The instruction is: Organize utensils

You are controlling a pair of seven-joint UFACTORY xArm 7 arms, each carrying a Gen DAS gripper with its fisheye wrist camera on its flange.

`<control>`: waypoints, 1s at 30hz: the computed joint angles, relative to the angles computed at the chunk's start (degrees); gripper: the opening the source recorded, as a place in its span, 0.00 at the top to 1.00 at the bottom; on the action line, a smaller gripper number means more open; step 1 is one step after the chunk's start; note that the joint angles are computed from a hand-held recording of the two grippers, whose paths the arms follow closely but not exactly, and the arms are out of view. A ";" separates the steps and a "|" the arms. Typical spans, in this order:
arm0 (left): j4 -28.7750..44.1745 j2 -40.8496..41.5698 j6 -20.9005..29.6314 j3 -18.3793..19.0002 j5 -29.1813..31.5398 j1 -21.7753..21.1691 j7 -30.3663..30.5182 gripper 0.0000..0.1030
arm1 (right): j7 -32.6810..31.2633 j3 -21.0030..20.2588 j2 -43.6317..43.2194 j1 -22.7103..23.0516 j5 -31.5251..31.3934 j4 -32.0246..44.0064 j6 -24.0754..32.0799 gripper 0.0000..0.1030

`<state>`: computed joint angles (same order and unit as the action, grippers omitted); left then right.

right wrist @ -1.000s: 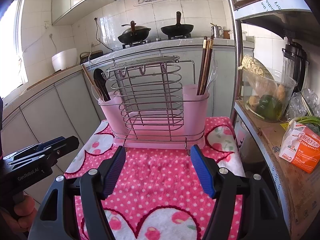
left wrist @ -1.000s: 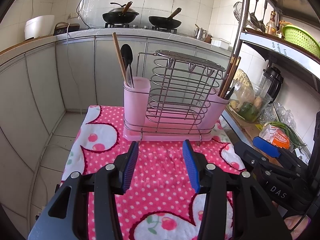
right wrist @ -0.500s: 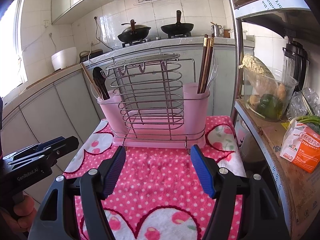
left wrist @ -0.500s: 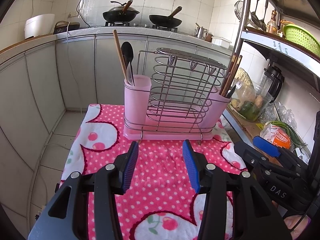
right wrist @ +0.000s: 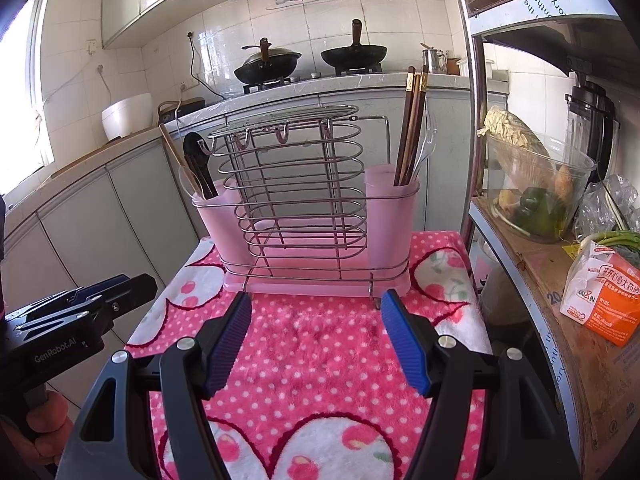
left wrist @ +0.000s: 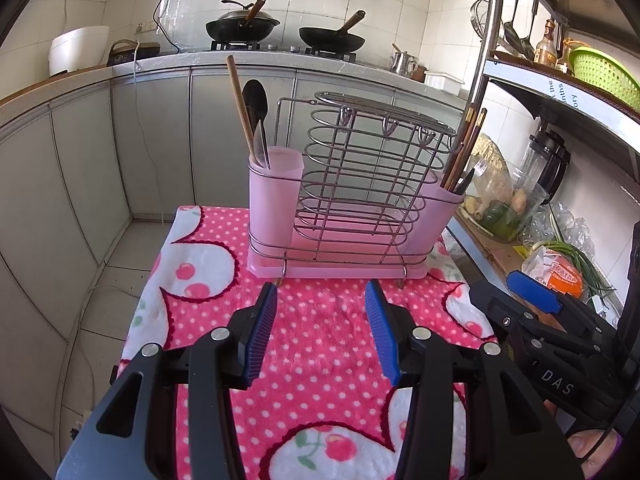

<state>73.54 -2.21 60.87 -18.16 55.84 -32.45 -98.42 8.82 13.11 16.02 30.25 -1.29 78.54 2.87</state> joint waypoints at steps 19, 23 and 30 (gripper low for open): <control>-0.68 0.00 -1.20 0.32 -0.65 0.50 -0.06 0.55 | -0.75 0.03 1.07 -0.28 0.55 1.16 0.68 0.36; -0.93 0.05 -1.70 0.46 -0.74 0.67 -0.15 0.55 | -0.47 -0.41 1.67 0.09 0.18 1.97 1.31 0.36; -1.30 0.07 -1.39 0.49 0.11 0.76 -0.61 0.55 | 0.61 -1.36 2.23 0.95 -0.78 2.68 1.90 0.36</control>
<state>72.24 -2.14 59.48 -17.67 55.95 -31.68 -99.03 9.44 11.75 18.25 31.20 -2.08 81.22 4.77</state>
